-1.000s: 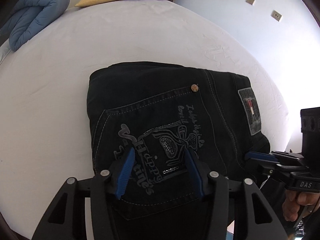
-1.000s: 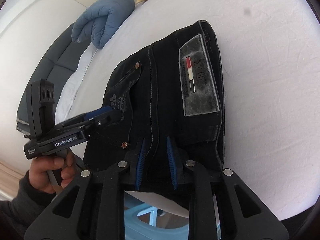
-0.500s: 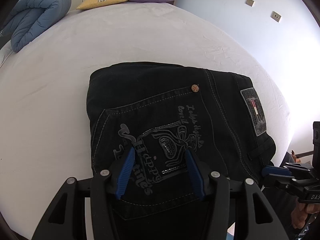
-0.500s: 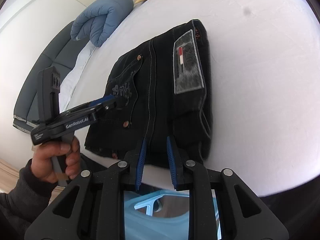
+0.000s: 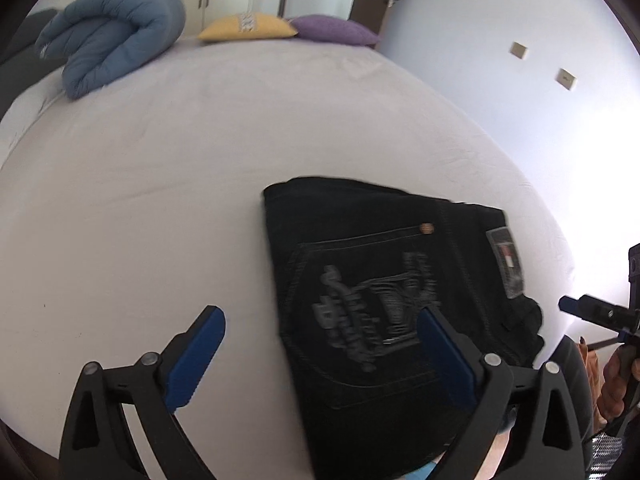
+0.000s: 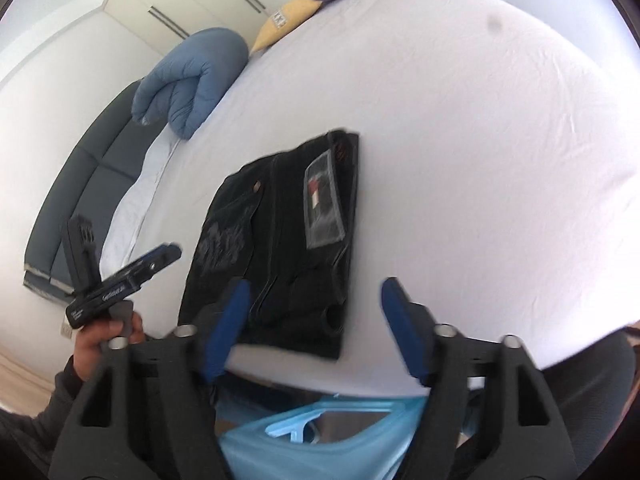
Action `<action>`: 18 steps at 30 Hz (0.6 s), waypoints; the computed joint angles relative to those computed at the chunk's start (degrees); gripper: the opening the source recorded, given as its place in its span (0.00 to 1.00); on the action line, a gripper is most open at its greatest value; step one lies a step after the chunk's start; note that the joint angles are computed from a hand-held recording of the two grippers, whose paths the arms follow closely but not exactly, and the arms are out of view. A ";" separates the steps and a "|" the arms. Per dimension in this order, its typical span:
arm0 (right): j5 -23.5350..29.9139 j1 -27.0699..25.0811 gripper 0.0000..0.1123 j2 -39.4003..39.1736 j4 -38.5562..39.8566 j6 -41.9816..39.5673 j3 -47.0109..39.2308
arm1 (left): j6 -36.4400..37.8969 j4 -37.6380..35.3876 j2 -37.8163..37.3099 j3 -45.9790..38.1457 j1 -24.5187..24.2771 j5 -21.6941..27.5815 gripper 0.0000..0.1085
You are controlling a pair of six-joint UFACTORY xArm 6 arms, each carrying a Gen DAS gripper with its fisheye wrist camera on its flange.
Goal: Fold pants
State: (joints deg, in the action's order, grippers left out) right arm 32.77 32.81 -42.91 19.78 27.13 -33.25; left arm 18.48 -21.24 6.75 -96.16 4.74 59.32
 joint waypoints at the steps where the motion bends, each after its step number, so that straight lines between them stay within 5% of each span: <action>1: -0.30 -0.88 0.63 1.10 2.34 -2.70 -0.58 | -0.17 -0.85 1.39 -1.50 0.61 1.49 0.91; 10: 3.96 -8.18 0.61 19.01 28.33 -23.39 -9.70 | -0.96 -6.97 15.53 -17.96 2.27 18.33 0.90; 13: 3.73 -7.97 0.57 23.33 33.82 -27.30 -12.27 | -0.76 -6.24 17.42 -19.69 1.44 18.71 0.89; 18: 6.30 -8.25 0.26 29.57 36.19 -28.43 -16.96 | -3.13 -6.94 22.49 -27.61 0.99 22.22 0.49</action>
